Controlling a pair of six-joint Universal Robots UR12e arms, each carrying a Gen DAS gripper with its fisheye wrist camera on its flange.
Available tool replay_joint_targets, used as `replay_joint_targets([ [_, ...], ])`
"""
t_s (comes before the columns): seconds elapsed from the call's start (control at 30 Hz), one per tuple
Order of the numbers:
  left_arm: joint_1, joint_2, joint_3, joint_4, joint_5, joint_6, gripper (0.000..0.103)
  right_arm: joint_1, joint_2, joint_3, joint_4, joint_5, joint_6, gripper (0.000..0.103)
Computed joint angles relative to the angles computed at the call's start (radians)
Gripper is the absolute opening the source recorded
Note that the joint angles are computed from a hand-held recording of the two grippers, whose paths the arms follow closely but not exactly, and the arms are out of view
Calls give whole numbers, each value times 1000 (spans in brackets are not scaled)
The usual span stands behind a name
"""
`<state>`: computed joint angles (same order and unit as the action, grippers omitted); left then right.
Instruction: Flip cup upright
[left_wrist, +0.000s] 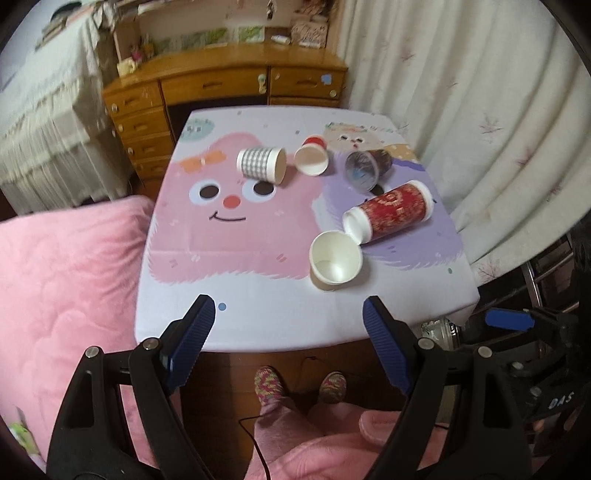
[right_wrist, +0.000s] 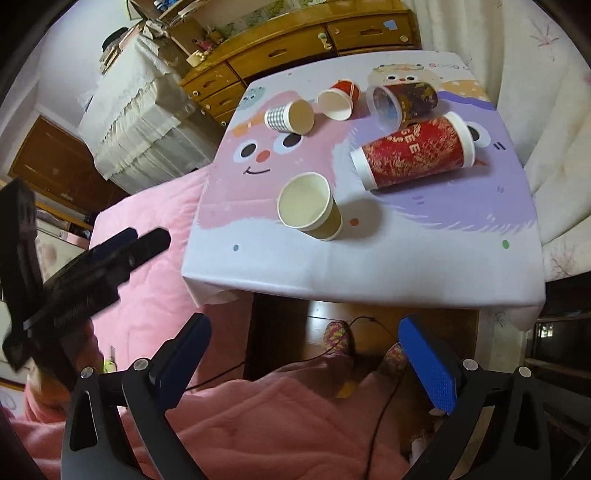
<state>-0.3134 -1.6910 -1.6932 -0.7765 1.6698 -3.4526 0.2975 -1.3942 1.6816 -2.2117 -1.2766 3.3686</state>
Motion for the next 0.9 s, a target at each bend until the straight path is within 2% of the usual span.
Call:
replay_joint_targets([
  [0.1,-23,15,10,10,29,-37,80,8,-23,-7,9,-39,11,103],
  [0.17,-38,25,8,41,58,-81,80,3,-44,1,-5,-17,28,103],
  [0.23,-55,30,1,78,97,-85,80,-3,-65,19,-45,-4,70,103],
  [0.3,-76,29,-1,91,158,-88,80,14,-79,26,-81,-87,89,103],
  [0.47,-88,38,-20,91,187,-127,80,62,-113,67,-210,-262,70,103],
  [0.53,-90,44,-30,97,194,-137,81,74,-128,85,-262,-304,62,103],
  [0.63,-91,49,-38,103,206,-149,88,94,-142,99,-310,-366,46,103],
  [0.73,-93,51,-41,104,222,-153,102,100,-149,103,-323,-372,38,103],
  [0.9,-92,55,-46,106,226,-149,102,105,-153,111,-340,-392,59,103],
])
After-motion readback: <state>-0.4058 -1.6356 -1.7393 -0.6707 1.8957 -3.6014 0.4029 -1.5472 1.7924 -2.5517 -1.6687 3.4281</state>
